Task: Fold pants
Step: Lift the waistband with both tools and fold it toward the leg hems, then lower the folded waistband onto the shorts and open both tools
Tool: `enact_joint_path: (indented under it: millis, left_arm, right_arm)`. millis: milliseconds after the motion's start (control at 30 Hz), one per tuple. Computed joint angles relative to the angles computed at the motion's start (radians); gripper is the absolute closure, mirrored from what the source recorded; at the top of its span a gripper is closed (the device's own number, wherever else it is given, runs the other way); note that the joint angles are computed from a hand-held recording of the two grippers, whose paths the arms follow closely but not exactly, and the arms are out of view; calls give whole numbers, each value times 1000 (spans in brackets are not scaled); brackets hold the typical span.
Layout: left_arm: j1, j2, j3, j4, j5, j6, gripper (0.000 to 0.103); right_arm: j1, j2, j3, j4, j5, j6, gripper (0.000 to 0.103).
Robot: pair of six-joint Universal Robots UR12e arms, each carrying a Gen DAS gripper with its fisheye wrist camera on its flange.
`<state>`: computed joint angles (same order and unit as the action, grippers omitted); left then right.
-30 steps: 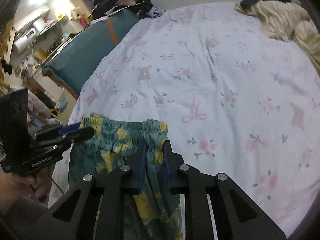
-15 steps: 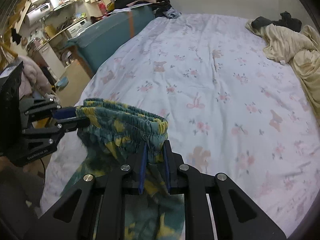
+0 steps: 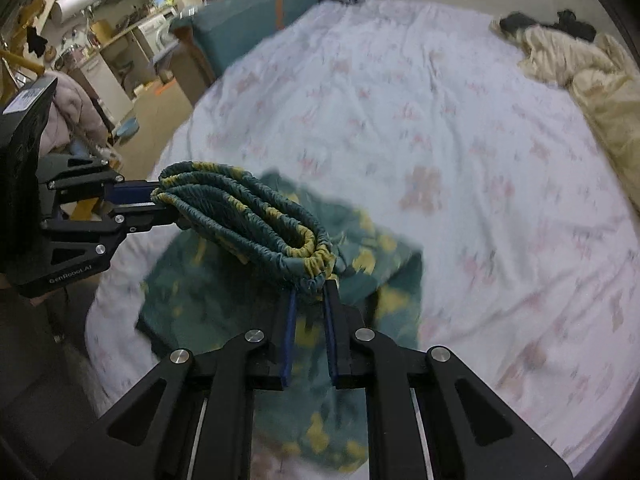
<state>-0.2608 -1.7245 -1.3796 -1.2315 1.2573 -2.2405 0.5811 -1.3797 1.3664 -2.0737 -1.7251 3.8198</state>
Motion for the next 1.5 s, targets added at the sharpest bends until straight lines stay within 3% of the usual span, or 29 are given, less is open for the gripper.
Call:
enact_joint_path:
  millis: [133, 267, 367, 433, 467, 500, 533, 567, 633, 700, 900, 1067, 1267, 1300, 1367, 1400, 1500]
  left_arm:
    - [-9, 18, -42, -47, 71, 11, 90]
    - [-19, 36, -67, -92, 130, 24, 87]
    - [-14, 23, -26, -260, 171, -5, 80]
    - [-7, 32, -27, -254, 177, -43, 73]
    - [1, 36, -25, -245, 156, -72, 64]
    - [15, 36, -16, -246, 118, -118, 54]
    - [37, 30, 2, -266, 49, -204, 50]
    - [50, 24, 13, -280, 9, -258, 46]
    - [70, 6, 27, -285, -44, -409, 46]
    - [69, -15, 35, -274, -35, -517, 48]
    - [53, -67, 58, -378, -52, -638, 48]
    - [47, -78, 69, -422, -51, -624, 56]
    - [46, -85, 80, -494, -49, -604, 58]
    - [44, -85, 79, -490, -45, -599, 63]
    - [37, -89, 86, -491, -48, -572, 73]
    - [33, -88, 86, -482, -40, -567, 80]
    - [36, -84, 94, -484, -54, -547, 88]
  right_arm:
    - [21, 2, 24, 31, 27, 30, 97]
    - [27, 13, 10, 72, 103, -10, 97]
    - [19, 13, 4, 125, 188, 0, 96]
    - [17, 2, 10, 131, 182, 31, 87]
    - [15, -4, 16, 122, 174, 50, 84]
    - [11, -15, 32, 96, 172, 78, 70]
    - [1, -29, 55, 55, 182, 123, 51]
    - [-13, -44, 87, 0, 199, 187, 45]
    - [-47, -69, 152, -124, 268, 309, 43]
    - [-72, -79, 202, -229, 311, 421, 43]
    - [-105, -54, 224, -295, 371, 528, 43]
    - [-96, -33, 204, -226, 398, 506, 43]
    - [-99, -39, 221, -242, 447, 535, 43]
    - [-100, -37, 220, -238, 454, 531, 43]
    - [-93, -36, 214, -220, 442, 508, 51]
    - [-90, -32, 206, -214, 434, 494, 64]
    - [-78, -27, 170, -166, 387, 431, 75]
